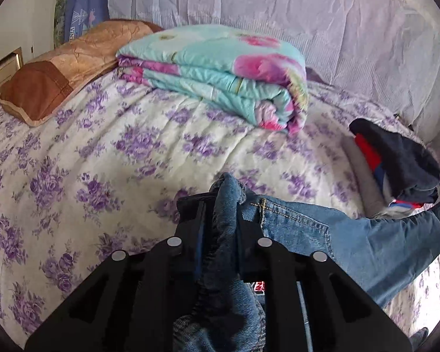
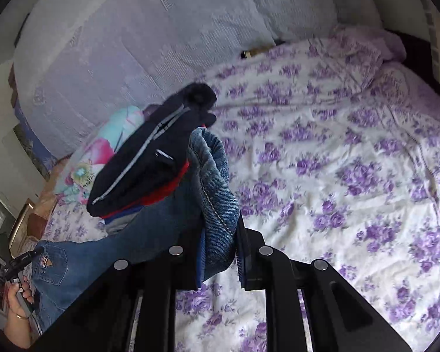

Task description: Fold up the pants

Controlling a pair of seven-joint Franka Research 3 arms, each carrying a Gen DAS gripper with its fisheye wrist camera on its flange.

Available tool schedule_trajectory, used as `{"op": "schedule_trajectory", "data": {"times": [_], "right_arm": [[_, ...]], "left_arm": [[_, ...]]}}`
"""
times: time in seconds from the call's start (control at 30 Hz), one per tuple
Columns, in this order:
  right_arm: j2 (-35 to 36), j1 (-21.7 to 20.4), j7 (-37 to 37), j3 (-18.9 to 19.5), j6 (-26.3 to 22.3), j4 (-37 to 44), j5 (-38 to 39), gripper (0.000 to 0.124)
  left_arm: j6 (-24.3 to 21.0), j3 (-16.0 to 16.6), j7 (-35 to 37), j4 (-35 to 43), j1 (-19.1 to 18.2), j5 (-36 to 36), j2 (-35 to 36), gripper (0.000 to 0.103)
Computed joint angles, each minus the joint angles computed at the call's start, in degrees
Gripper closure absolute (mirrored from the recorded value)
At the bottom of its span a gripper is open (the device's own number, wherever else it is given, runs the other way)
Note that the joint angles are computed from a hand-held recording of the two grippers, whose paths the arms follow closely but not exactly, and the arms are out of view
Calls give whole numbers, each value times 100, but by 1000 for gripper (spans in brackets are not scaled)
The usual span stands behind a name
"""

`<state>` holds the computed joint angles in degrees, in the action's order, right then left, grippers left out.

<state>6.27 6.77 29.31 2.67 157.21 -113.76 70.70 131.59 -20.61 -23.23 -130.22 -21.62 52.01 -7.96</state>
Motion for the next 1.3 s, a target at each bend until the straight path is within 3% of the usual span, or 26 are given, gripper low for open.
{"op": "schedule_trajectory", "data": {"times": [0.07,0.13,0.17,0.2,0.27,0.3,0.33,0.37,0.43,0.5,0.63,0.7,0.77,0.83,0.9,1.0,1.03,1.07,1.1,1.13,1.17,1.2,1.23,1.3], "right_arm": [[72,58,25,-32,378,-84,-35,106],[622,246,1485,-359,123,134,-1489,105],[917,296,2130,-488,-71,275,-2123,102],[1142,223,2373,-417,-70,300,-2430,101],[999,8,2074,-39,631,-45,-2240,89],[858,163,2322,-133,1008,-273,-2547,78],[665,147,2288,-72,1276,-490,-2591,57],[417,-66,1851,189,1395,-667,-2233,51],[-140,-345,690,441,1302,-993,-1268,49],[-743,-356,245,225,890,-1403,-994,45],[-2082,-358,113,-285,270,-2656,-1321,34],[-2608,-384,177,-537,-157,-3209,-1507,32],[-2939,-299,197,-905,-693,-3638,-1598,32],[-3128,-181,-23,-1220,-1164,-3934,-1462,32],[-3191,-72,-363,-1283,-1306,-4141,-1241,32],[-3176,115,-598,-1230,-1184,-4316,-1042,31],[-3192,192,-787,-1248,-1125,-4354,-893,34],[-3137,202,-831,-1154,-949,-4344,-885,61],[-3015,131,-730,-1137,-1009,-4245,-1056,84],[-2845,75,-656,-1310,-1389,-4053,-975,109],[-2703,0,-629,-1486,-1809,-3861,-861,114],[-2659,-87,-673,-1496,-1965,-3743,-811,115],[-2716,-154,-728,-1459,-2015,-3676,-823,116],[-2986,-244,-756,-1385,-2027,-3594,-909,116]], "left_arm": [[-169,-47,-36,240,-5,225,252,87],[-165,110,456,544,13,-154,808,85],[-20,238,853,675,63,-535,1126,81],[-39,312,866,736,46,-583,1281,67],[-141,411,1005,842,-3,-689,1345,55],[136,461,1172,749,53,-953,1233,45],[463,500,1298,578,112,-1215,1060,35],[745,525,1340,381,151,-1369,849,35],[865,468,1217,-32,163,-1414,242,33],[774,293,1104,-478,106,-1495,-502,27],[-519,-433,880,-799,-325,-2017,-1430,23],[-902,-819,367,-902,-586,-2212,-1566,22],[-710,-985,-167,-1089,-838,-2406,-1495,22],[-177,-963,-534,-1352,-972,-2420,-1409,23],[228,-994,-1067,-1483,-872,-2137,-1217,23],[1317,-1143,-2402,-1690,-412,-876,-1034,23],[1364,-1121,-2562,-1589,-354,-591,-881,21],[1092,-1148,-2524,-1391,-332,-518,-699,21],[807,-1137,-2508,-1216,-374,-486,-538,24],[637,-1098,-2567,-1125,-425,-493,-455,38],[593,-1040,-2726,-1141,-468,-451,-479,54],[539,-982,-2864,-1183,-535,-454,-557,84],[579,-948,-3094,-1261,-580,-348,-685,92],[299,-989,-3171,-1223,-716,-316,-896,94]]}}
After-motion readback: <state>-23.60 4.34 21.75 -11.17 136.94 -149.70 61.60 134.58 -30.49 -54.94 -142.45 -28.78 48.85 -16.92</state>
